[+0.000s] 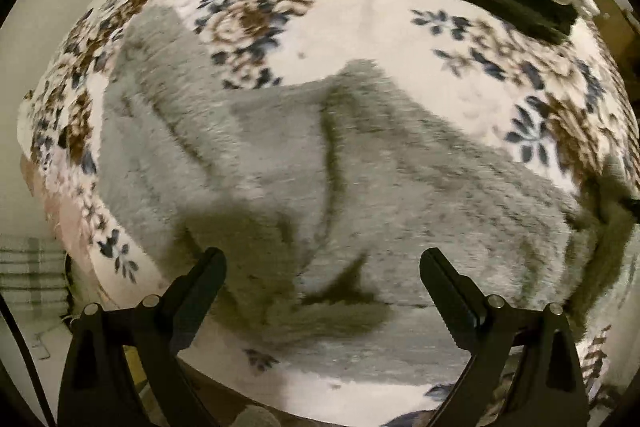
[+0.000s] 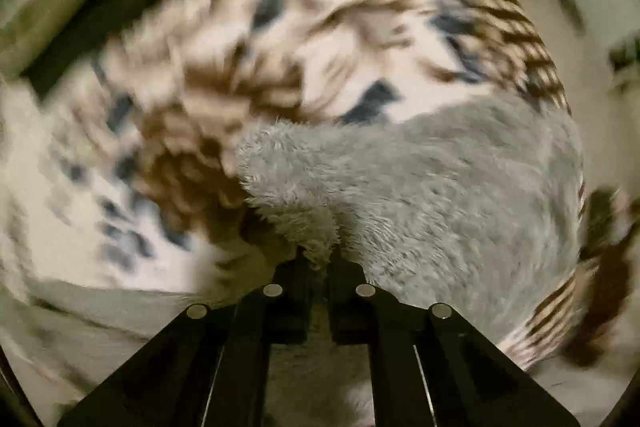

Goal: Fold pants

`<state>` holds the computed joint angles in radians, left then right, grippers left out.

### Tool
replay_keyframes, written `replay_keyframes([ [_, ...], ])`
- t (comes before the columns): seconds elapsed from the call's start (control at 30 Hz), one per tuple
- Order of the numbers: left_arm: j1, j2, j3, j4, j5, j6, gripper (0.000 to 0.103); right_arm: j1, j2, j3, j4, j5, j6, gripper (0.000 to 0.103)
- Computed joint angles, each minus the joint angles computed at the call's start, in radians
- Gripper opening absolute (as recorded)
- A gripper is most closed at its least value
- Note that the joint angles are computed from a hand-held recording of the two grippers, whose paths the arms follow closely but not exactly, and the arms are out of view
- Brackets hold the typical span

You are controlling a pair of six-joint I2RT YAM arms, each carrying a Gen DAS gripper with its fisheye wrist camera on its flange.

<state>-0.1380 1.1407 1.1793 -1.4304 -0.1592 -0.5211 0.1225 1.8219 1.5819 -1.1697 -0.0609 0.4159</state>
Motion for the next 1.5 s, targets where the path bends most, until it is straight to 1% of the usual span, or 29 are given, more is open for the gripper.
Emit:
replay_keyframes([
  [0.1,-0.048,-0.005,0.018,0.0,-0.008,-0.052,0.099,-0.174,-0.234,-0.049,-0.026,-0.115,-0.03,0.007],
  [0.17,-0.073,-0.007,0.024,-0.002,-0.004,-0.08,0.099,-0.339,-0.377,-0.096,-0.032,-0.197,-0.095,0.007],
  [0.2,-0.089,-0.012,0.022,0.002,-0.003,-0.099,0.099,-0.429,-0.427,-0.119,-0.035,-0.227,-0.156,0.007],
  [0.27,-0.127,-0.005,0.019,0.003,-0.003,-0.125,0.099,-0.603,-0.492,-0.227,-0.041,-0.255,-0.297,0.007],
  [0.33,-0.161,0.003,0.01,0.006,0.006,-0.145,0.099,-0.743,-0.457,-0.349,-0.058,-0.238,-0.389,0.009],
  [0.37,-0.178,0.006,0.004,0.008,0.006,-0.152,0.099,-0.781,-0.422,-0.396,-0.063,-0.19,-0.413,0.019],
  [0.4,-0.201,0.014,0.001,0.006,-0.001,-0.163,0.099,-0.824,-0.375,-0.447,-0.056,-0.15,-0.437,0.024],
  [0.43,-0.219,0.016,-0.004,0.006,-0.003,-0.168,0.099,-0.876,-0.335,-0.489,-0.047,-0.135,-0.454,0.036],
  [0.47,-0.233,0.017,-0.007,0.007,-0.005,-0.173,0.099,-0.913,-0.321,-0.507,-0.04,-0.137,-0.448,0.052],
  [0.5,-0.254,0.023,-0.007,0.004,-0.012,-0.181,0.099,-0.962,-0.323,-0.511,-0.044,-0.164,-0.434,0.061],
  [0.53,-0.265,0.024,-0.006,0.0,-0.016,-0.184,0.099,-0.977,-0.333,-0.507,-0.044,-0.184,-0.422,0.074],
  [0.57,-0.279,0.024,-0.005,-0.001,-0.02,-0.188,0.099,-0.986,-0.357,-0.492,-0.041,-0.22,-0.412,0.078],
  [0.67,-0.312,0.031,-0.005,-0.003,-0.032,-0.199,0.099,-0.915,-0.357,-0.429,-0.019,-0.259,-0.388,0.078],
  [0.77,-0.34,0.04,-0.006,0.0,-0.044,-0.221,0.099,-0.745,-0.274,-0.333,0.065,-0.177,-0.356,0.078],
  [0.83,-0.353,0.041,-0.009,0.009,-0.055,-0.233,0.099,-0.649,-0.127,-0.234,0.093,-0.104,-0.372,0.078],
  [0.87,-0.358,0.043,-0.01,0.014,-0.062,-0.241,0.099,-0.607,-0.014,-0.152,0.072,-0.056,-0.392,0.077],
  [0.9,-0.36,0.043,-0.011,0.019,-0.063,-0.245,0.099,-0.574,0.048,-0.097,0.044,-0.03,-0.396,0.074],
  [0.93,-0.36,0.044,-0.013,0.024,-0.064,-0.252,0.099,-0.537,0.081,-0.072,0.046,-0.009,-0.421,0.041],
  [0.97,-0.356,0.045,-0.012,0.028,-0.06,-0.256,0.099,-0.507,0.08,-0.067,0.055,0.024,-0.433,0.015],
  [1.03,-0.344,0.035,-0.011,0.042,-0.05,-0.255,0.099,-0.467,0.014,-0.062,0.087,0.091,-0.424,0.014],
  [1.1,-0.331,0.009,-0.017,0.057,-0.05,-0.254,0.099,-0.484,-0.054,-0.039,0.118,0.11,-0.369,0.014],
  [1.2,-0.29,-0.028,-0.044,0.077,-0.033,-0.237,0.099,-0.517,-0.005,0.044,0.094,0.091,-0.298,0.015],
  [1.23,-0.263,-0.045,-0.059,0.082,-0.016,-0.223,0.099,-0.518,0.058,0.083,0.046,0.065,-0.298,0.021],
  [1.27,-0.232,-0.056,-0.068,0.079,0.002,-0.204,0.099,-0.517,0.107,0.114,-0.007,0.058,-0.311,0.037],
  [1.3,-0.189,-0.067,-0.073,0.07,0.026,-0.175,0.099,-0.498,0.129,0.123,-0.035,0.066,-0.318,0.048],
  [1.33,-0.131,-0.086,-0.074,0.058,0.057,-0.13,0.099,-0.472,0.1,0.105,-0.048,0.071,-0.315,0.068],
  [1.37,-0.081,-0.101,-0.069,0.043,0.076,-0.09,0.099,-0.448,0.04,0.054,-0.031,0.077,-0.308,0.078],
  [1.43,0.08,-0.126,-0.034,-0.001,0.118,0.046,0.099,-0.372,-0.099,-0.02,-0.064,0.072,-0.275,0.079],
  [1.5,0.263,-0.104,0.025,-0.046,0.154,0.203,0.099,-0.296,-0.238,-0.096,-0.126,0.042,-0.202,0.079],
])
